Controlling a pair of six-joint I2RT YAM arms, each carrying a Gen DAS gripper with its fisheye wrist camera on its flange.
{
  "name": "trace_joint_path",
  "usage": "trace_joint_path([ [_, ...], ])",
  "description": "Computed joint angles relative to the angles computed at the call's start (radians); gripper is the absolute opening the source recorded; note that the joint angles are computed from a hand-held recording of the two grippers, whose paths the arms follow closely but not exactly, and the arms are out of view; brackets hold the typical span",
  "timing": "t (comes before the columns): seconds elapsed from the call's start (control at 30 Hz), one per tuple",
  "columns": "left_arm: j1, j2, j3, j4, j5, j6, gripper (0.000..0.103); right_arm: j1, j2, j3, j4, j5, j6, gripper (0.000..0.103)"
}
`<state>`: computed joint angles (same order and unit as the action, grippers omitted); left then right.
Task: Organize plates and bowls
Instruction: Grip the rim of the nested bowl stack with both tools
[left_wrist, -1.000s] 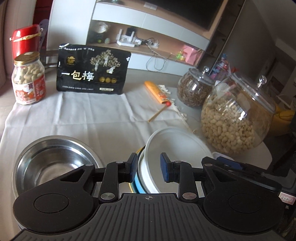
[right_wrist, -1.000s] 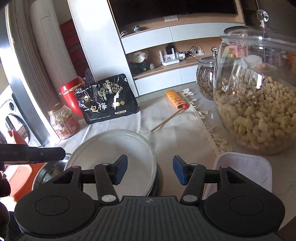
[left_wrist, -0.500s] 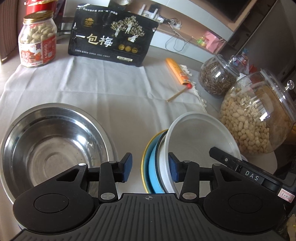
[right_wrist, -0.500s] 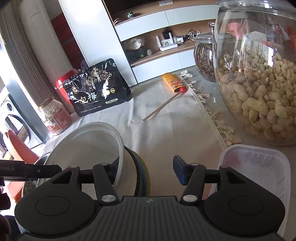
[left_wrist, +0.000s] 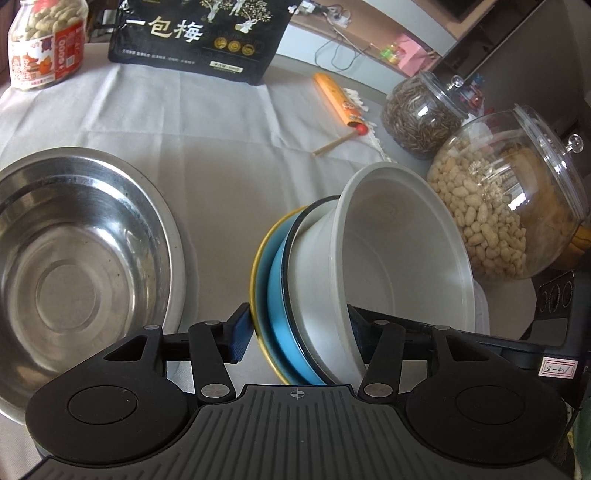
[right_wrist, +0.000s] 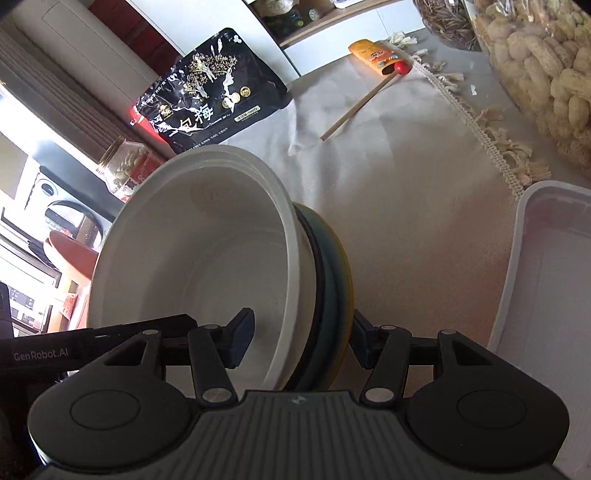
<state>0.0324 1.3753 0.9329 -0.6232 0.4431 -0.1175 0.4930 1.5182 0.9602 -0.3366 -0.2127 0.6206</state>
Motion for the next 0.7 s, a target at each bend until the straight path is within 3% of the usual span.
trace_joint_path([
  [0.27,-0.042,-0.034,-0.028,0.016,-0.063,0.004,0.055,0.06,-0.011,0.014,-0.036,0.071,0.056,0.059],
  [0.57,0.069,-0.082,-0.009,-0.2,0.012,0.137,0.055,0.148,-0.069,0.007,-0.145,0.074,0.065,0.061],
  [0.7,0.092,-0.118,-0.024,-0.237,0.006,0.168,0.055,0.199,-0.101,-0.014,-0.172,0.062,0.054,0.062],
])
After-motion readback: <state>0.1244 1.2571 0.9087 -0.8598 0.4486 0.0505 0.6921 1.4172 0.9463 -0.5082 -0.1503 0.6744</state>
